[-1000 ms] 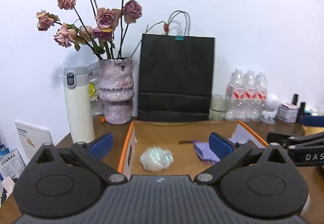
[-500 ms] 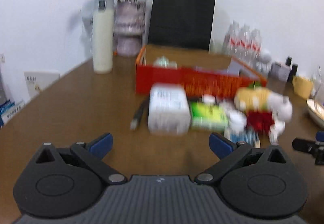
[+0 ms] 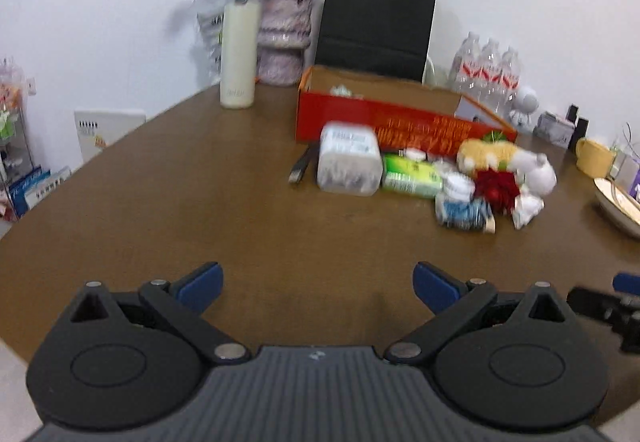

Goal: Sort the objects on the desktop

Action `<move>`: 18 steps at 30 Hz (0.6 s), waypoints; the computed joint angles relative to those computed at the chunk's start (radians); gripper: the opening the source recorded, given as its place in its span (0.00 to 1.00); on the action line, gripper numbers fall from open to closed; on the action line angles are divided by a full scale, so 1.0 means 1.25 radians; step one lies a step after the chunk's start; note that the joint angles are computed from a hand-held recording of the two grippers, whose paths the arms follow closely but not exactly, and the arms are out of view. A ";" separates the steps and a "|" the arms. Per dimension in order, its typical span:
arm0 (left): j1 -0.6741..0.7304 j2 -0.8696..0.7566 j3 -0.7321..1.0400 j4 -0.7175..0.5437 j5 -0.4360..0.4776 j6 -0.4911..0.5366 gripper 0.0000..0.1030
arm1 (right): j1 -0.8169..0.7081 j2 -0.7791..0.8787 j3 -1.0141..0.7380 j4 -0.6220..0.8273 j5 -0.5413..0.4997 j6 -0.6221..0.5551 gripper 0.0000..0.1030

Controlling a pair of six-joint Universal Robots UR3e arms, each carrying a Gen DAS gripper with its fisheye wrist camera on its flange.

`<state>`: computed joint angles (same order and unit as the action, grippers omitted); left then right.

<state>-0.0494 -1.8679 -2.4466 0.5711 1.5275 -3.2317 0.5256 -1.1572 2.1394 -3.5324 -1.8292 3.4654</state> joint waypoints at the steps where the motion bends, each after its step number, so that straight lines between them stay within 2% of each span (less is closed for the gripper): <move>1: 0.006 0.010 -0.015 -0.001 -0.008 0.004 1.00 | 0.004 -0.004 0.004 -0.018 0.006 0.001 1.00; 6: 0.003 0.020 -0.017 0.000 -0.013 0.022 1.00 | 0.026 0.064 -0.030 -0.124 -0.021 -0.018 1.00; 10: -0.012 0.009 0.050 -0.061 -0.004 0.034 1.00 | 0.005 0.069 -0.098 0.009 0.037 -0.052 1.00; 13: -0.017 -0.016 0.116 -0.106 -0.011 0.054 1.00 | -0.028 0.081 -0.118 0.017 0.076 -0.038 0.98; 18: -0.028 -0.124 0.315 -0.178 -0.028 0.083 1.00 | -0.089 0.108 -0.181 0.048 0.061 -0.064 0.93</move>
